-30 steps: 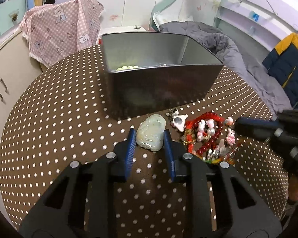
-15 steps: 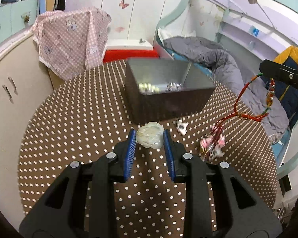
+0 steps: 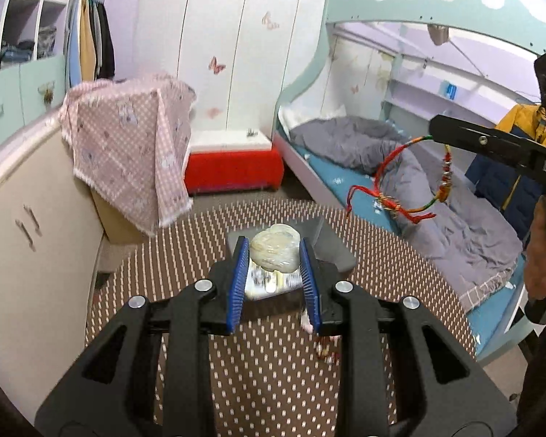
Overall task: Organize jewelry
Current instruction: 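Lift the red beaded bracelet with the right tool toward the tin box, then lower the jade pendant and red bracelet into the tin box and open both tools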
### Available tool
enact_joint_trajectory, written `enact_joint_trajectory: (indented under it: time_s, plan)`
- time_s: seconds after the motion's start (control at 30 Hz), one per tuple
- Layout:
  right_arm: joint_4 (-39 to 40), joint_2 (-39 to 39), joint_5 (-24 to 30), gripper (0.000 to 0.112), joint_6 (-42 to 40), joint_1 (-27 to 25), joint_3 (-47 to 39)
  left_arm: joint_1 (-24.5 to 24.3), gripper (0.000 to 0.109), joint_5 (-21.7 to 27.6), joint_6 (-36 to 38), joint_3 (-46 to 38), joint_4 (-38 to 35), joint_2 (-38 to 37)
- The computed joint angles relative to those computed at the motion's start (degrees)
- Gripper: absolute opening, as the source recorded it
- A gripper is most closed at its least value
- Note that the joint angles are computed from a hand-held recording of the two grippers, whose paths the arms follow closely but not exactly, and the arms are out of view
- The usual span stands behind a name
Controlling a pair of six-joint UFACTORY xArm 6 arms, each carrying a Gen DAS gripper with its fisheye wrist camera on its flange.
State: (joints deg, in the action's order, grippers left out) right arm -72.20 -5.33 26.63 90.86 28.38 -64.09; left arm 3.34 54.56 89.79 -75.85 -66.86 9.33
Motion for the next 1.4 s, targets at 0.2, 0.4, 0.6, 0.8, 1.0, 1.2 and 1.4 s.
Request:
enact_joint_trajectory:
  time_s: [0.2,0.4,0.6,0.8,1.0,1.2,1.4]
  plan:
    - [1.6,3.0,-3.9,0.002,-1.5,-3.6,-3.3,-2.9,0.028,-1.1,-3.7,-4.5,1.0,2.5]
    - [8.2,8.9,-8.7,0.004,-4.3,-7.3,-5.3,-5.2,0.029,-0.7,-11.6,-12.1,5.6,9.0]
    - [2.9,9.0,-6.0,0.094,9.5,-8.8,-3.2,-5.8,0.088,-5.0,-13.9,-13.1,4.6,10.2]
    - [1.0,4.6,1.4,0.095,13.9,-6.3,-0.4,-4.6,0.093,-9.6,-11.4,-9.3,1.5,6.9]
    - [-0.4,1.9,6.7,0.095,15.1,-3.1,0.3,-3.3,0.094,-13.5,-6.1,-2.9,-3.8,0.9]
    - [-1.4,0.0,11.7,0.095,15.0,0.4,0.6,-1.0,0.095,-13.6,-1.7,1.5,-7.9,-3.7]
    - [-2.1,-2.0,16.3,0.095,15.1,4.1,1.7,1.4,0.095,-12.8,1.0,4.9,-10.7,-7.1]
